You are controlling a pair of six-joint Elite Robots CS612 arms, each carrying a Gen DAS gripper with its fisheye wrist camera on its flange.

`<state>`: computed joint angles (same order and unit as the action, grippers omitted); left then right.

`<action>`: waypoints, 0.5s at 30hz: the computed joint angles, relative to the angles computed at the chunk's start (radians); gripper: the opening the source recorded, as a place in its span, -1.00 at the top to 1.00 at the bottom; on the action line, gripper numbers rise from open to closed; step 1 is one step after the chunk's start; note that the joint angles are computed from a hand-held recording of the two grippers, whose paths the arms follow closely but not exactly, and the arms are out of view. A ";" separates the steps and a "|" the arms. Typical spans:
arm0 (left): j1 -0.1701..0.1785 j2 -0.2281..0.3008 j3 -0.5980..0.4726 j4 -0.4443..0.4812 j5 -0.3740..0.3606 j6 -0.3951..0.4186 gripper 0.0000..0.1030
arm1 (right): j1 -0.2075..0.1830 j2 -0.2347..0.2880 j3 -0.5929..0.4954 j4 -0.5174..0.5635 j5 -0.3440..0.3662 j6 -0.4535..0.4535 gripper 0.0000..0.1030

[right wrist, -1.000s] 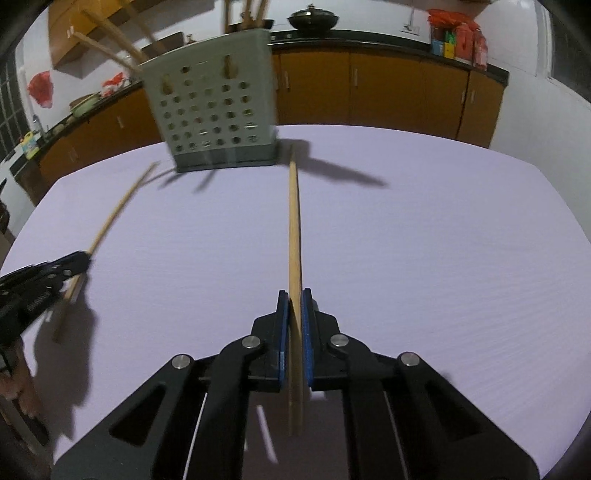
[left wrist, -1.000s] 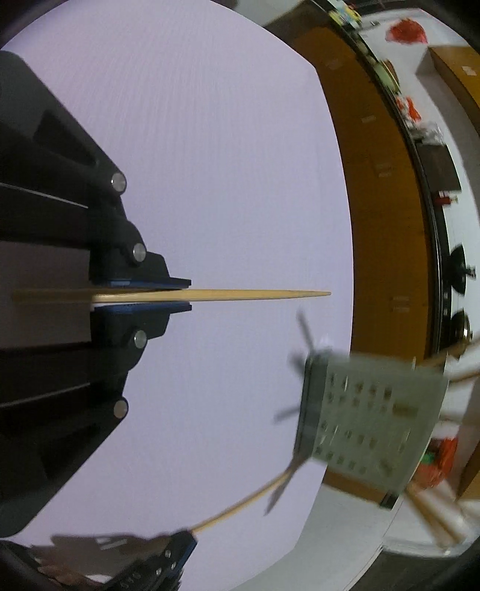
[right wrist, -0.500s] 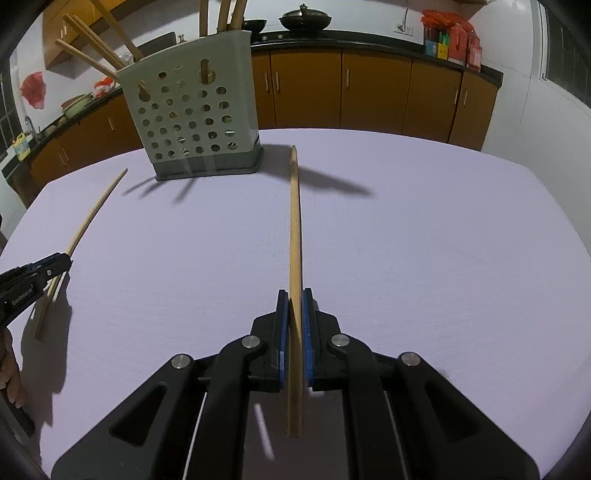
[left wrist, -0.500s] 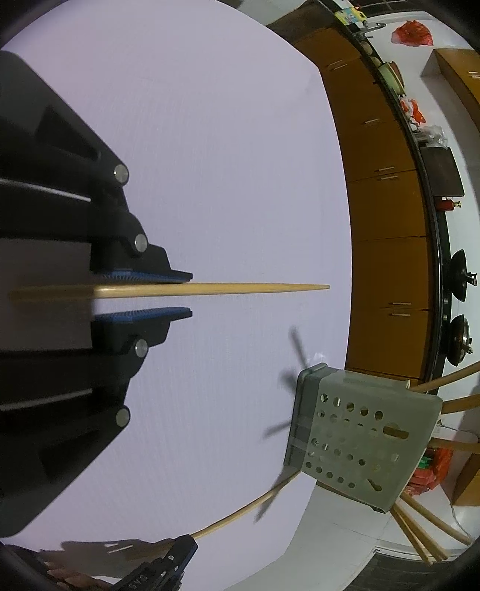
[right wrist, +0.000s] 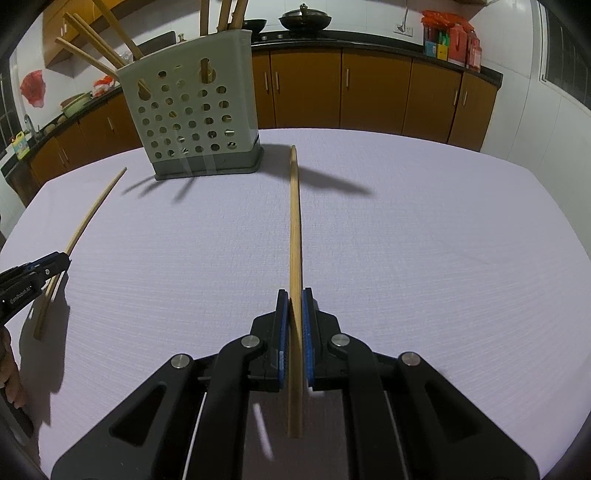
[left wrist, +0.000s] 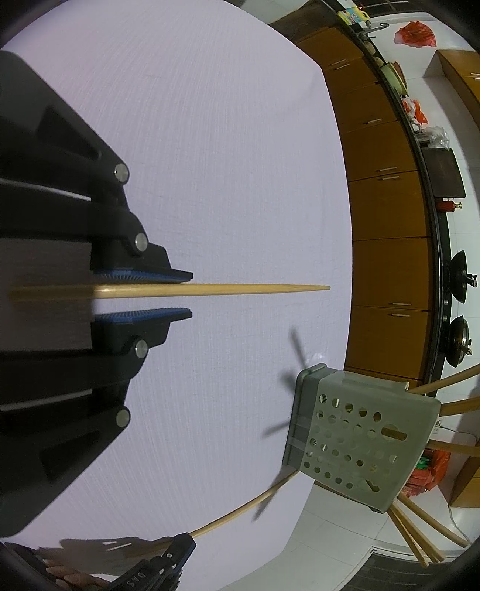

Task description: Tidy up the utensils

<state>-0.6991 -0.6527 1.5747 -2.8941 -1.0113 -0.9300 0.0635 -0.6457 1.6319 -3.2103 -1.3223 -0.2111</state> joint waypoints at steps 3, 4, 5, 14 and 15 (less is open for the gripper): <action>-0.001 0.001 -0.002 0.001 0.000 0.001 0.66 | 0.000 0.000 0.000 0.000 0.001 0.001 0.83; 0.000 0.001 -0.002 0.001 -0.001 0.003 0.65 | 0.001 0.000 0.000 0.000 0.000 0.002 0.83; -0.001 0.001 -0.003 0.001 -0.001 0.003 0.64 | 0.001 0.000 0.000 0.000 0.000 0.002 0.83; -0.001 0.002 -0.005 0.003 0.000 0.002 0.64 | 0.000 0.000 0.001 0.000 0.001 0.001 0.83; -0.001 0.002 -0.005 0.003 0.000 0.002 0.64 | 0.000 0.000 0.001 0.000 0.001 0.001 0.83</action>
<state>-0.6999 -0.6503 1.5693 -2.8910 -1.0115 -0.9278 0.0631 -0.6460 1.6325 -3.2105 -1.3217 -0.2106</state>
